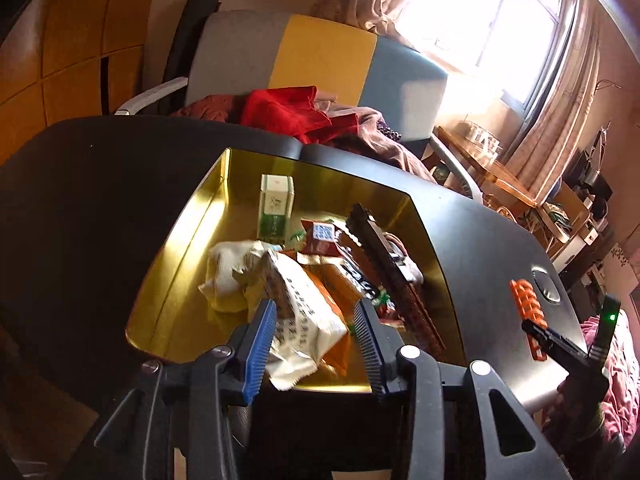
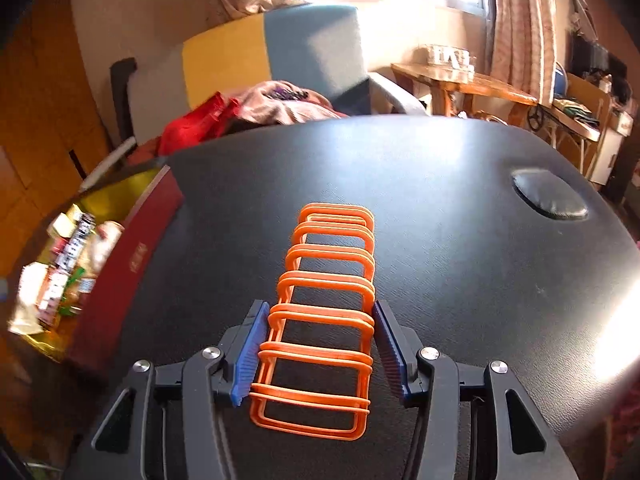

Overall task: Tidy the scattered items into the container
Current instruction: 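Carry the orange rack over the gold tray and lower it in with the right gripper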

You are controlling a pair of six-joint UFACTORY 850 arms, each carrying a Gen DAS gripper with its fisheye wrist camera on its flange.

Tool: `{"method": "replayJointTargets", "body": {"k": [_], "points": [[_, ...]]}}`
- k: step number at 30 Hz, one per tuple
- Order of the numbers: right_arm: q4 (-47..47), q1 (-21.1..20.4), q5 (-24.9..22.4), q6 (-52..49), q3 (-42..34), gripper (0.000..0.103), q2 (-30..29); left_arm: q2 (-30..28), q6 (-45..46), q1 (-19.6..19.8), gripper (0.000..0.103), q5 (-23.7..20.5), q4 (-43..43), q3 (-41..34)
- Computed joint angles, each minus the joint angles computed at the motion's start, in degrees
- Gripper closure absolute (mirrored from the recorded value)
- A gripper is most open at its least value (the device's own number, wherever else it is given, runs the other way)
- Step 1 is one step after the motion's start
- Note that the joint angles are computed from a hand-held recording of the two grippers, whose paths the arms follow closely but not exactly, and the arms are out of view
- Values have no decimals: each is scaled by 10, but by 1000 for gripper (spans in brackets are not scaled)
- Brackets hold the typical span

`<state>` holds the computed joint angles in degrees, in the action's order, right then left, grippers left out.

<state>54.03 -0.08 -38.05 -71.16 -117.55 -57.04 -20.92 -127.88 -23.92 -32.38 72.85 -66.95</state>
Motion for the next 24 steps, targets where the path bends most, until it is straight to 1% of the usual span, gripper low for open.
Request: {"method": "replayJointTargets", "body": {"k": [6,10,14,16,20,24], "points": [[72,16,-53,-87,45,50,45,-2,4,-11,61,1,-3,-4],[96,39,-93,-130,66,50,68,2,3,-18,61,-9,-6,-1],[106,69,-116,-166,86,50,87,10,-5,-22,61,-15,-10,10],[107,86,-115,-184,97,50,95,15,-16,-24,60,-17,-9,19],[92,115,-119,-186,93,50,93,25,-38,-22,60,-16,-6,35],[55,145,-100,-176,82,50,81,32,-59,-21,60,-17,4,47]]}}
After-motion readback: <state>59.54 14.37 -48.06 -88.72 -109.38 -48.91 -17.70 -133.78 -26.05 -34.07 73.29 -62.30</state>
